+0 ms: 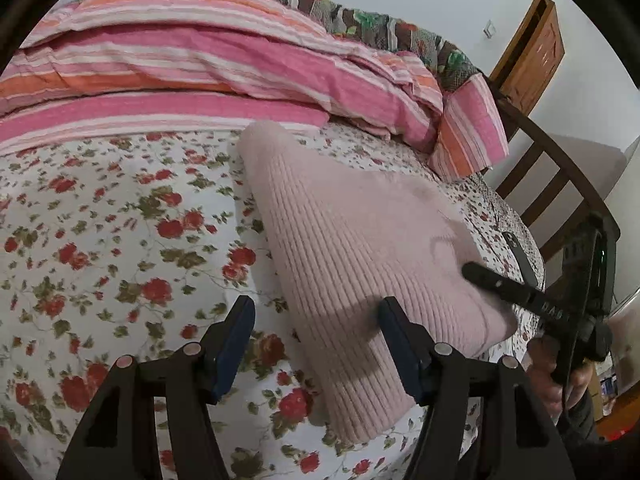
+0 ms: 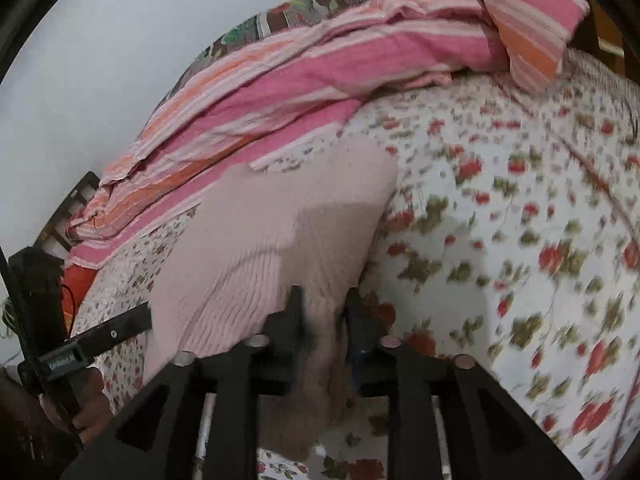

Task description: Fold small clothes

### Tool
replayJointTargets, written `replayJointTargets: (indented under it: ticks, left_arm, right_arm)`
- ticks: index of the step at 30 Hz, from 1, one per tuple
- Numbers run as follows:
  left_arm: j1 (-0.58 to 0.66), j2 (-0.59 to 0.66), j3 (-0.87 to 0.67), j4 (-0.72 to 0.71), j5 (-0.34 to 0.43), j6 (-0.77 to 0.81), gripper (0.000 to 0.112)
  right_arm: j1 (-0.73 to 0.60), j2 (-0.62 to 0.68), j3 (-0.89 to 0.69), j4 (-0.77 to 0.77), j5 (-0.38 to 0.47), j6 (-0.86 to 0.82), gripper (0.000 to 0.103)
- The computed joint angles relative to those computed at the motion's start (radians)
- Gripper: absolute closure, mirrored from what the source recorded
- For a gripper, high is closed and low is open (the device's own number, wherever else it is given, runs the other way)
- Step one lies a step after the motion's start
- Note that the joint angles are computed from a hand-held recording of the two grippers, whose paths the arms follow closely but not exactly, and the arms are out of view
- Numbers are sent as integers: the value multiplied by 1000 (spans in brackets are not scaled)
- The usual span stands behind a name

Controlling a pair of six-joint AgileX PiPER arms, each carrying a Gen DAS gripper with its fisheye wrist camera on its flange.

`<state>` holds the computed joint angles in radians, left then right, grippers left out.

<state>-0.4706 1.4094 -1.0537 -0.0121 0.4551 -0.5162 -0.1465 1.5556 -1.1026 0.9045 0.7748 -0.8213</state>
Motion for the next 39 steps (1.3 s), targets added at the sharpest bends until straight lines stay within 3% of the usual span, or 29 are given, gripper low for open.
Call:
replayJointTargets:
  ticks: [1, 9, 11, 18, 19, 20, 21, 23, 25, 28, 33, 36, 39]
  left_arm:
    - [11, -17, 13, 4, -8, -3, 49]
    - [155, -92, 76, -150, -47, 147, 50]
    - [184, -101, 89, -183, -60, 190, 50]
    - [267, -98, 128, -374, -85, 364, 50]
    - [272, -101, 136, -398, -87, 384, 50]
    - [275, -105, 144, -417, -90, 399, 50]
    - [277, -108, 148, -426, -90, 405, 50]
    - [276, -122, 155, -411, -83, 387, 50]
    - [269, -139, 156, -372, -70, 350, 50]
    - [256, -175, 158, -262, -44, 253, 50]
    - [291, -245, 186, -259, -7, 245, 50]
    - [335, -283, 214, -315, 4, 291, 50]
    - [392, -315, 243, -410, 9, 378, 50]
  right_arm:
    - [-5, 15, -18, 4, 7, 4, 54]
    - [21, 291, -287, 5, 174, 151, 35]
    - [37, 328, -327, -6, 182, 170, 29]
    - [83, 390, -389, -26, 164, 198, 25]
    - [90, 395, -403, -39, 174, 205, 28]
    - [86, 409, -422, -23, 214, 198, 45]
    - [73, 426, -441, 0, 264, 201, 47]
    - [67, 427, -451, 4, 281, 218, 60]
    - [63, 398, -429, 21, 271, 204, 65]
    - [59, 320, -375, 58, 239, 192, 68]
    - [92, 154, -341, 29, 174, 239, 69]
    - [132, 64, -366, -92, 118, 343, 69]
    - [221, 10, -418, -350, 52, 543, 69]
